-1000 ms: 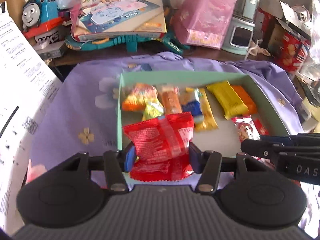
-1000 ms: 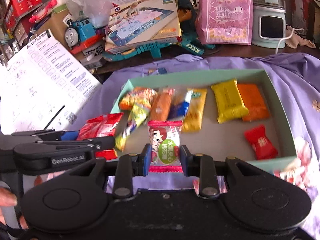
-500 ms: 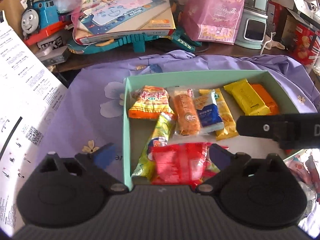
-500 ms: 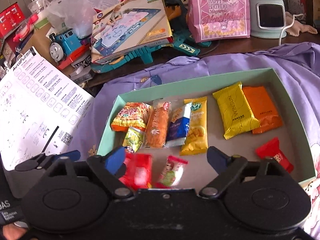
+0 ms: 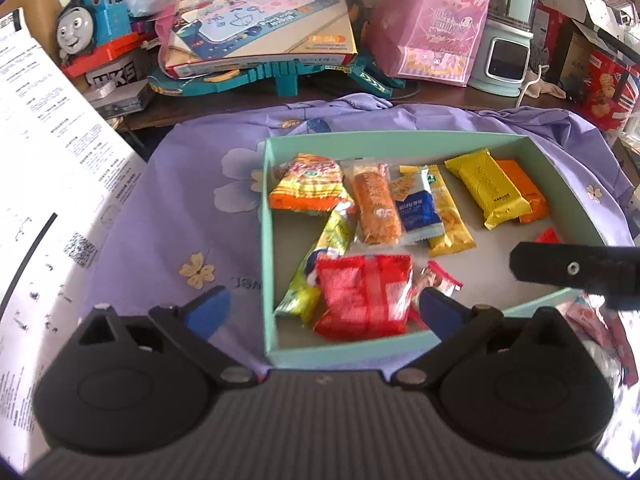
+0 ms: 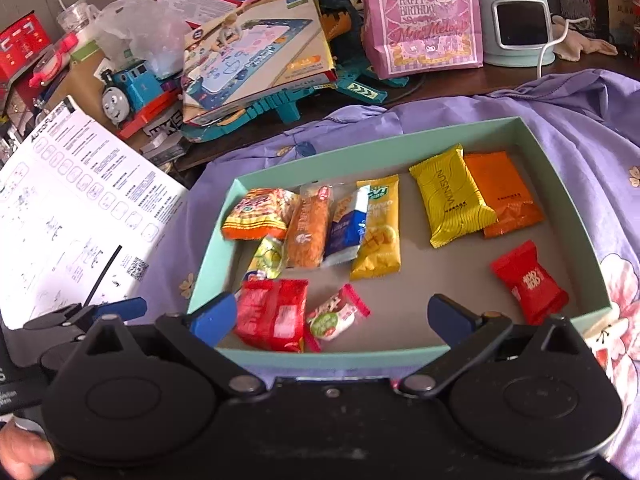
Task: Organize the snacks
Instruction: 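Move both open tools back over the snack pile, then grasp the red wrapped candy with the left tool while the right tool grasps the brown-gold chocolate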
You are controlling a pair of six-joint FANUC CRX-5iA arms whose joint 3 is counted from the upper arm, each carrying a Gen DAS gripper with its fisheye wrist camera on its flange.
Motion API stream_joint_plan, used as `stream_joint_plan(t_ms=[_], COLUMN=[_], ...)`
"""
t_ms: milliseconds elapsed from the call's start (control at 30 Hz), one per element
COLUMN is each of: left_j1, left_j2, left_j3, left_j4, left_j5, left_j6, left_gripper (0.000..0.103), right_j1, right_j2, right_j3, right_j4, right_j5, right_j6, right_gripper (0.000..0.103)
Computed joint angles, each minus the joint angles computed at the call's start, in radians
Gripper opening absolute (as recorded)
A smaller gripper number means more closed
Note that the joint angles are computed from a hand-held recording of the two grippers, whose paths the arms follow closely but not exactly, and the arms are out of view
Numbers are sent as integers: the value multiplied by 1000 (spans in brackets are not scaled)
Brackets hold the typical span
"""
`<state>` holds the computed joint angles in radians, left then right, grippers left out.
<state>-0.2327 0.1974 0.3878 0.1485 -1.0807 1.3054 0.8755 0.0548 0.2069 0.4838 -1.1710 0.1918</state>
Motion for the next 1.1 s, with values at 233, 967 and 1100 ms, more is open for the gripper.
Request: stream_joint_plan(t_ms=[233, 967, 1100], left_j1=[71, 149, 138], left_j2=[-92, -126, -132], left_j3=[-127, -318, -358], left_j4=[12, 158, 253], left_j5=[1, -46, -66], left_j6=[-28, -204, -281], left_gripper=[103, 49, 48], right_j1=[59, 101, 95], right_j2=[0, 68, 66], right_j3=[3, 53, 40], right_j4=[-16, -160, -177], right_j5=[-28, -85, -71], right_j6=[4, 17, 5], right_gripper=[103, 86, 84])
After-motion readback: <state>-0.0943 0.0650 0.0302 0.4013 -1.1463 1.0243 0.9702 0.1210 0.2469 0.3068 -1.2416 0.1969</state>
